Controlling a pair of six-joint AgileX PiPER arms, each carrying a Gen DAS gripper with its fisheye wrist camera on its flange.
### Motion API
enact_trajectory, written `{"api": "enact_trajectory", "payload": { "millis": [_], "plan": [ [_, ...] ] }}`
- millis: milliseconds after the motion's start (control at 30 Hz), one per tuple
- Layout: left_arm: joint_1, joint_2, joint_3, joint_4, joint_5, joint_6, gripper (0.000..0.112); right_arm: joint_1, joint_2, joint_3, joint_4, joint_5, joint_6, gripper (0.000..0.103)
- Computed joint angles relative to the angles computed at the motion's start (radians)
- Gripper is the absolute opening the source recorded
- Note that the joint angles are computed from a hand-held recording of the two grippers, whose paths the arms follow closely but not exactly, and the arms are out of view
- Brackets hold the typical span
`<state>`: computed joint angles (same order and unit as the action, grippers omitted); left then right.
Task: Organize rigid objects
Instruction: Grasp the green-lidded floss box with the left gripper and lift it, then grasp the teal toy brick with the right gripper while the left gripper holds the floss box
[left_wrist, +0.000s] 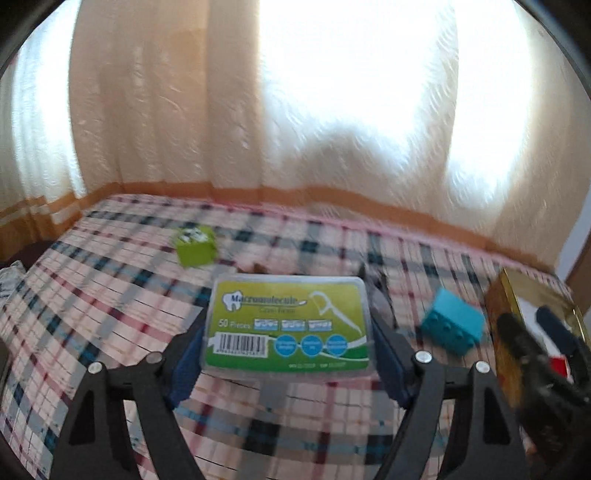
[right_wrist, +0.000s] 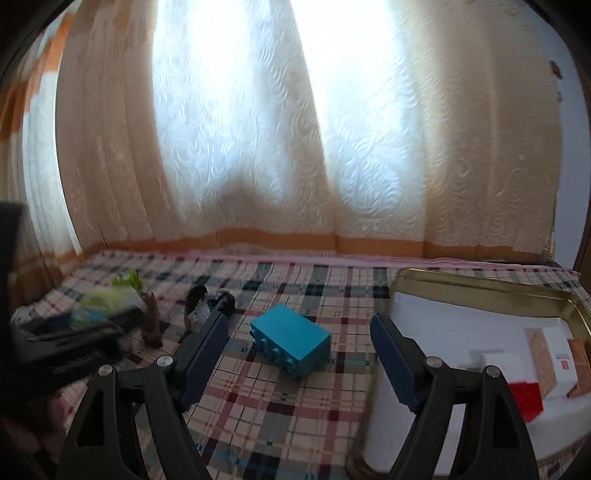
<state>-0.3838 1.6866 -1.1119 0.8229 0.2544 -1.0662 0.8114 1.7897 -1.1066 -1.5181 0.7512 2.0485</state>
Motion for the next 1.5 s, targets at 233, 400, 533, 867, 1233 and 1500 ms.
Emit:
{"api": "enact_trajectory", "payload": {
  "millis": [233, 400, 533, 867, 1233, 1500],
  "plan": [
    [0.036, -0.026, 0.024, 0.24, 0.028, -0.288, 0.08, -0.051, 0.17, -0.291, 0.293, -0.033, -0.516, 0.068],
    [0.07, -0.031, 0.025, 0.143, 0.001, -0.216, 0.08, -0.11, 0.286, -0.485, 0.57, 0.009, -0.785, 0.068],
    [0.068, -0.031, 0.025, 0.159, 0.003, -0.228, 0.08, -0.132, 0.343, -0.593, 0.663, 0.082, -0.882, 0.068],
    [0.082, -0.019, 0.007, 0.035, 0.0, -0.114, 0.08, -0.184, 0.344, -0.622, 0.827, 0.077, -1.013, 0.061],
    [0.088, -0.015, 0.004, 0.003, 0.004, -0.083, 0.08, -0.129, 0.271, -0.517, 0.939, -0.104, -1.0, 0.053],
    [0.082, -0.01, 0.002, 0.018, 0.016, -0.088, 0.08, -0.133, 0.202, -0.318, 0.852, -0.286, -0.846, 0.058]
  ]
}}
